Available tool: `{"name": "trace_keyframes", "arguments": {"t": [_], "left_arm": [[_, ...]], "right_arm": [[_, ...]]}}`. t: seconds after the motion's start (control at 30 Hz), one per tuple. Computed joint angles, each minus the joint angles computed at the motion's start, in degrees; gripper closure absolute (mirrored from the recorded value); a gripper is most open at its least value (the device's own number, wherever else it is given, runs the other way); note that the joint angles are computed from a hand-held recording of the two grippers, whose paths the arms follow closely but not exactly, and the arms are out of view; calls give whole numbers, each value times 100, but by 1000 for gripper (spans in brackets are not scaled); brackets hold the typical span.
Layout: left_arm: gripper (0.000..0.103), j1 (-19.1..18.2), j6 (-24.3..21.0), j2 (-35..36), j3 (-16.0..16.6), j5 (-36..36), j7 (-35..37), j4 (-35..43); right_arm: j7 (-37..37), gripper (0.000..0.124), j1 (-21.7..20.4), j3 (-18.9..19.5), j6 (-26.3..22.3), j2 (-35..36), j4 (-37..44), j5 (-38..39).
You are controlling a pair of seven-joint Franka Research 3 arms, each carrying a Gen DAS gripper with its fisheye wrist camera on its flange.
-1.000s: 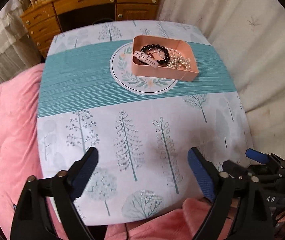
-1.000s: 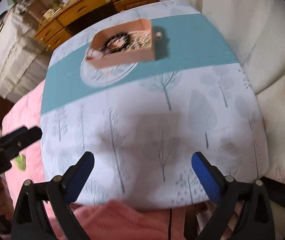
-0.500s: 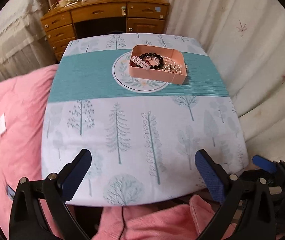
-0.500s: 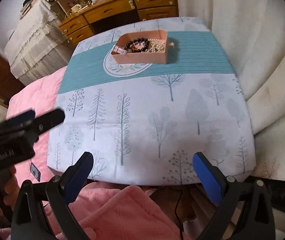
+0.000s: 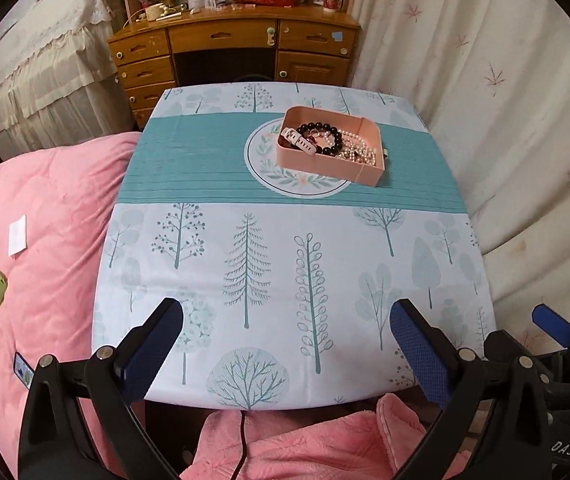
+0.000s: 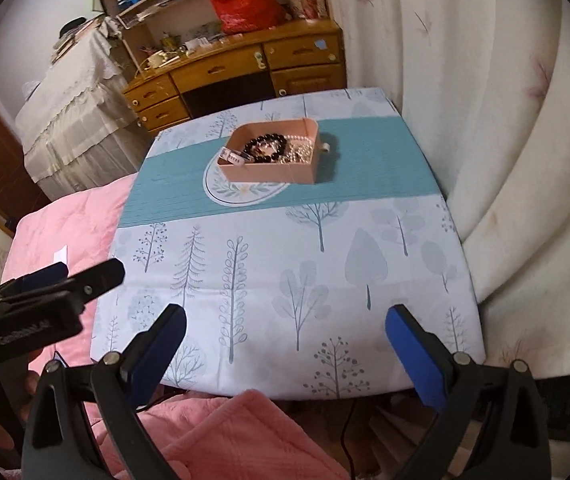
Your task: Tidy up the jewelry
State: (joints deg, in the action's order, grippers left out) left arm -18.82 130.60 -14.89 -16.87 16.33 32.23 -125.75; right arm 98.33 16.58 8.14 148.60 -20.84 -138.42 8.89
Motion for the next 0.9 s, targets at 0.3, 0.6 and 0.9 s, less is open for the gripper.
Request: {"name": "trace_keyframes", "arguments": {"t": [0.3,0.6,0.9], "left_arm": [[1,-18,-85,49,-30,55,-83,62],[1,-45,-108,83,-44,83,-31,132],[1,-92,-278,210,-98,235,-72,304]], "right_arm": [[-257,21,67,-43,-43,84,82,62],[-408,21,66,-102,-145,119,113,181],[-473,21,11,-138,-116,98,78,220]]}}
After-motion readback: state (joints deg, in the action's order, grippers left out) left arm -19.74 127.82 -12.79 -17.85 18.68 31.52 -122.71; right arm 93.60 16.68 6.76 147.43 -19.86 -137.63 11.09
